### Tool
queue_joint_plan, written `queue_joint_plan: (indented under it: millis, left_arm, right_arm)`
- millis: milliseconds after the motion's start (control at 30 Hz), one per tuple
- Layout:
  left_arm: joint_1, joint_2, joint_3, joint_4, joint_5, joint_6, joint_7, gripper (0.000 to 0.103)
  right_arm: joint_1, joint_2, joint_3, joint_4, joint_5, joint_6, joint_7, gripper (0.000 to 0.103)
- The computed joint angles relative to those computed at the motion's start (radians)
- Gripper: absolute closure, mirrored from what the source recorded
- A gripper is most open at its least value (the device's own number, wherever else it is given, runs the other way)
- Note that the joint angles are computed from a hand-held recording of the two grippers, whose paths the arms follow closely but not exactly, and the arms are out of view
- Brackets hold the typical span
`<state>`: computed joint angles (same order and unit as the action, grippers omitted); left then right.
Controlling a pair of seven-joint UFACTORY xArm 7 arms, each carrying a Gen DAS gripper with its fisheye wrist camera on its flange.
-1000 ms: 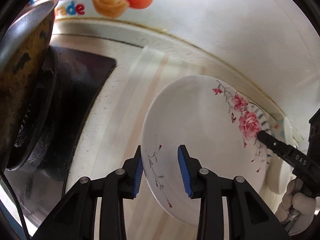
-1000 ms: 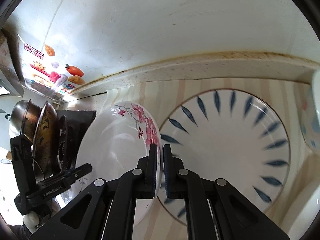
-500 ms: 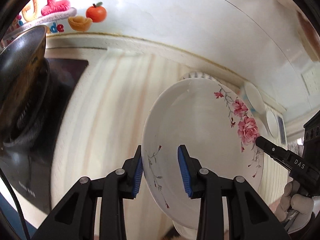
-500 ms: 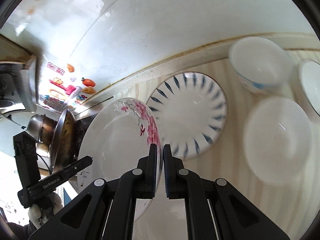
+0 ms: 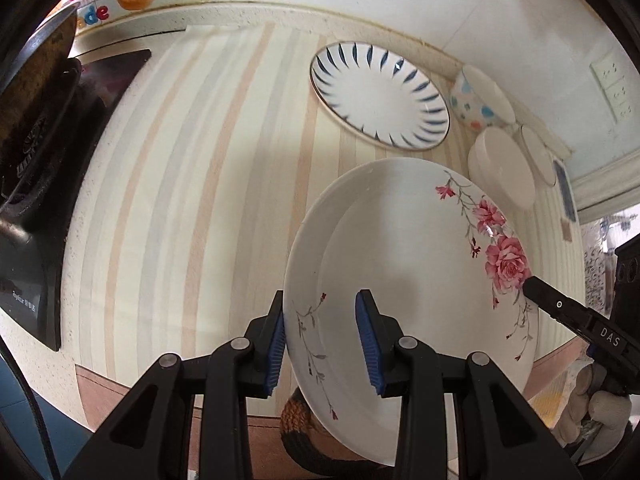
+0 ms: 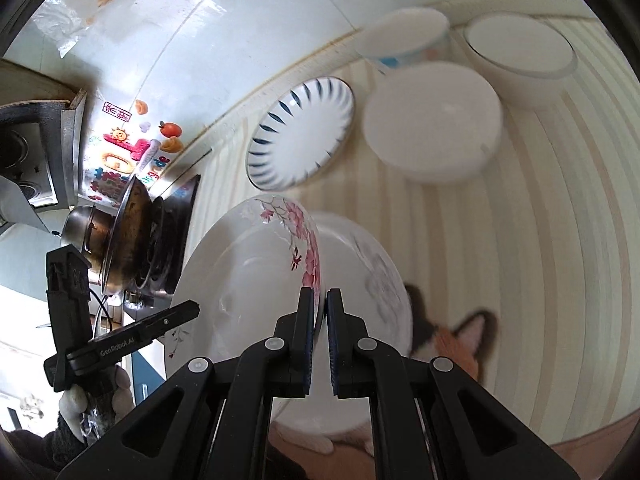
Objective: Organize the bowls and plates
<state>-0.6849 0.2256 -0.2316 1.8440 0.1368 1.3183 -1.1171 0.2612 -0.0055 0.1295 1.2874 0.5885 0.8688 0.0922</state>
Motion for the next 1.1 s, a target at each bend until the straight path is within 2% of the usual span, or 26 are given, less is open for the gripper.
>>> queue_joint_plan:
  millis: [233,500,967,1100]
  left_arm:
    - [-0.025,0.057,0.0,0.053,-0.002,0.058,0.017,0.072]
    - [-0.037,0.089,0.012,0.078,-0.019,0.086,0.023,0.072]
    - [-0.075,0.17,0.04,0.201,0.021,0.175,0.058,0.072]
    - [-0.069,0.174,0.045,0.196,0.014,0.165,0.065,0.073]
  right_arm:
    - [-0.006,-0.045,-0.014,-0.108,0.037,-0.018,-0.03,0.095]
    - [-0.011,-0.026,-0.018,-0.104,0.034,-0.015,-0.035,0.095]
    - [-0.017,0.002,-0.009,-0.087,0.025,-0.007,-0.019,0.095]
    - [-0.017,-0.001,-0.009,-0.095,0.033,-0.005,-0.016,0.094]
